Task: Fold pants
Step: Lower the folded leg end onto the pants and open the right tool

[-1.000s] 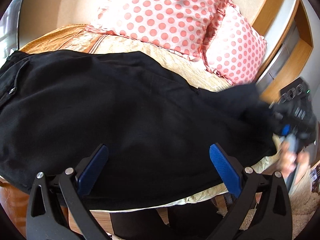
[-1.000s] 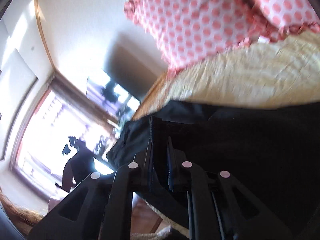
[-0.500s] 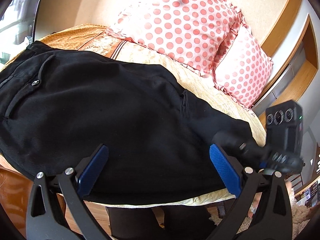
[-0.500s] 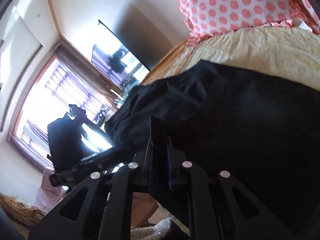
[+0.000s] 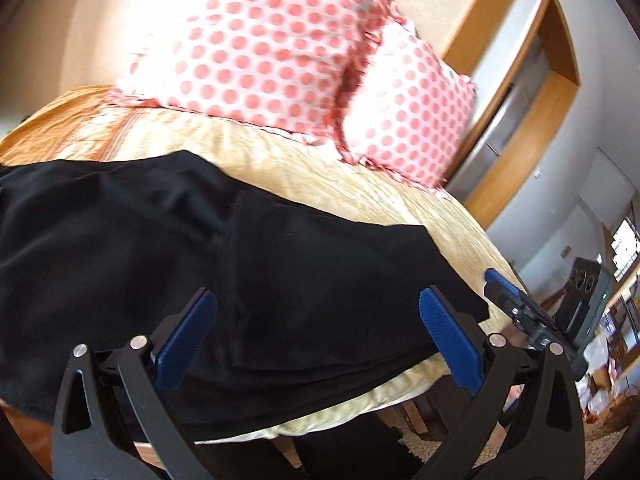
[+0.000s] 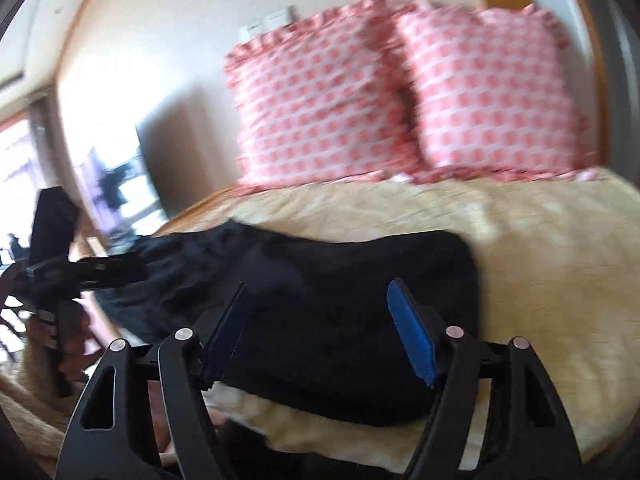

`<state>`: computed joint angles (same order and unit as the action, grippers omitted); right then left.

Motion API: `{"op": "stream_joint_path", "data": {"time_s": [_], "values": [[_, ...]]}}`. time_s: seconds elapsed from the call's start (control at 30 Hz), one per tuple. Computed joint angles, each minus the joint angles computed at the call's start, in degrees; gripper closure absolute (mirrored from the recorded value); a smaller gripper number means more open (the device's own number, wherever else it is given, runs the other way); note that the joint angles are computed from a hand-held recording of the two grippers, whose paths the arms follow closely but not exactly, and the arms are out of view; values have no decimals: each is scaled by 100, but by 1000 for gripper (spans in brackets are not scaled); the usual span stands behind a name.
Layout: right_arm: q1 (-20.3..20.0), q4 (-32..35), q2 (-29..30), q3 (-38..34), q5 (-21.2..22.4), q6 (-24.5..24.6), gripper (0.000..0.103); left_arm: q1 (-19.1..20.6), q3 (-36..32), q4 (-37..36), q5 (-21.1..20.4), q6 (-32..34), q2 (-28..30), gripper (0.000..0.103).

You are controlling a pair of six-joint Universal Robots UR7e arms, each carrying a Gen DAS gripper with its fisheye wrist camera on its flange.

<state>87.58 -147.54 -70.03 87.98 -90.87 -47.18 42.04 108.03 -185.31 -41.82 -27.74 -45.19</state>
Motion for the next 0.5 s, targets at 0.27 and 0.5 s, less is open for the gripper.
{"op": "stream_joint_path", "data": {"time_s": [0.27,0.5], "values": [[-33,-1167,-37,646,-927,-535,31,369,-624,578,-857,-90,398,2],[-8,-1471,-109,1087,-964,-834,30,344,-621,765,-794,-87,462,2]]}}
